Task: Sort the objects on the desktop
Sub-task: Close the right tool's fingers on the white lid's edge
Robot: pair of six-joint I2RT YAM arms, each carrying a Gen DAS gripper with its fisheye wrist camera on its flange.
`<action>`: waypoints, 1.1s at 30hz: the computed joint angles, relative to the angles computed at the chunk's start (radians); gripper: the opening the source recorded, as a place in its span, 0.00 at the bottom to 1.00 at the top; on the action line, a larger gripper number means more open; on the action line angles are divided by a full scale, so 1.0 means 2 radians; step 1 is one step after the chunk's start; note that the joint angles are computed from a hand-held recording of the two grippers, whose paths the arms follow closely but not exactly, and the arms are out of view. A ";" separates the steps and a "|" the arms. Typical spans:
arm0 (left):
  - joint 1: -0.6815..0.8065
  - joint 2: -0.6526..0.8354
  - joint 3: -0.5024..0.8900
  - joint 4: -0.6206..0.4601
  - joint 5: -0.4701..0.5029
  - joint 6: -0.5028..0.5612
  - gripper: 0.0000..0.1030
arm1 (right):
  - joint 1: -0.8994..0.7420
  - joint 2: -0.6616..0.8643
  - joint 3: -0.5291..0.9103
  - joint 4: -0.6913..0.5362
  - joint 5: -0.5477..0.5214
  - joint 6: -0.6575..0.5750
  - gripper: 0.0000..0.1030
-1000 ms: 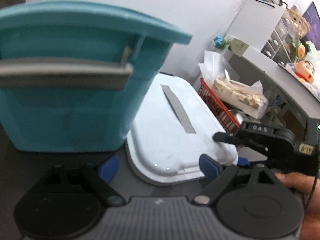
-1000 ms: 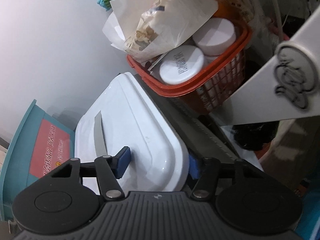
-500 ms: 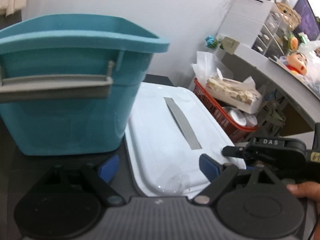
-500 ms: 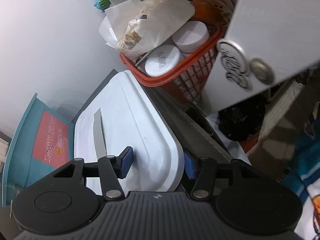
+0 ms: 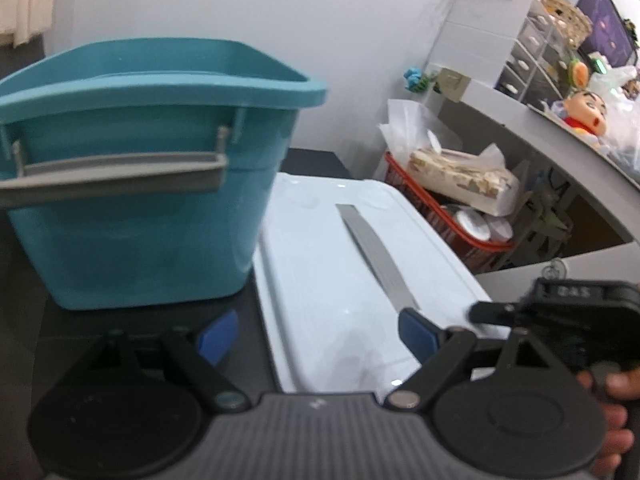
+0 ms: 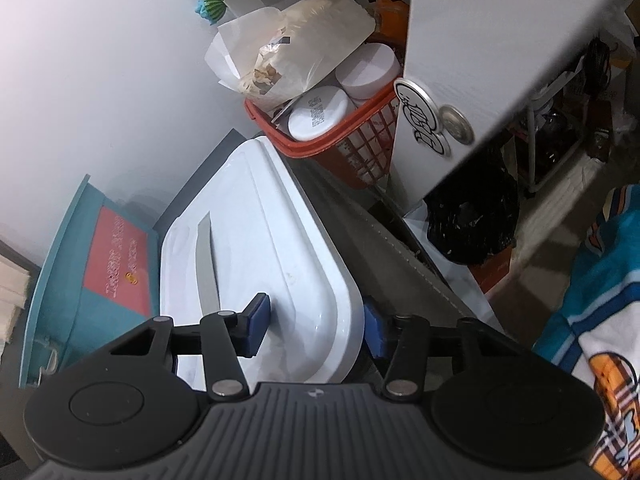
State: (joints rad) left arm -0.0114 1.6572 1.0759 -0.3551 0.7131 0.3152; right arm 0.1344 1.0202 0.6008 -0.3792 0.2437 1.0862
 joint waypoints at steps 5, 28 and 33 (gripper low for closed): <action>0.012 0.015 0.016 -0.022 0.009 -0.010 0.86 | 0.008 -0.026 -0.002 -0.014 -0.010 -0.006 0.45; 0.017 0.027 0.029 -0.049 0.013 0.013 0.86 | 0.009 -0.133 -0.029 0.006 -0.096 -0.027 0.48; 0.022 0.031 0.040 -0.052 0.017 0.010 0.86 | 0.032 -0.130 -0.021 0.031 -0.089 -0.061 0.58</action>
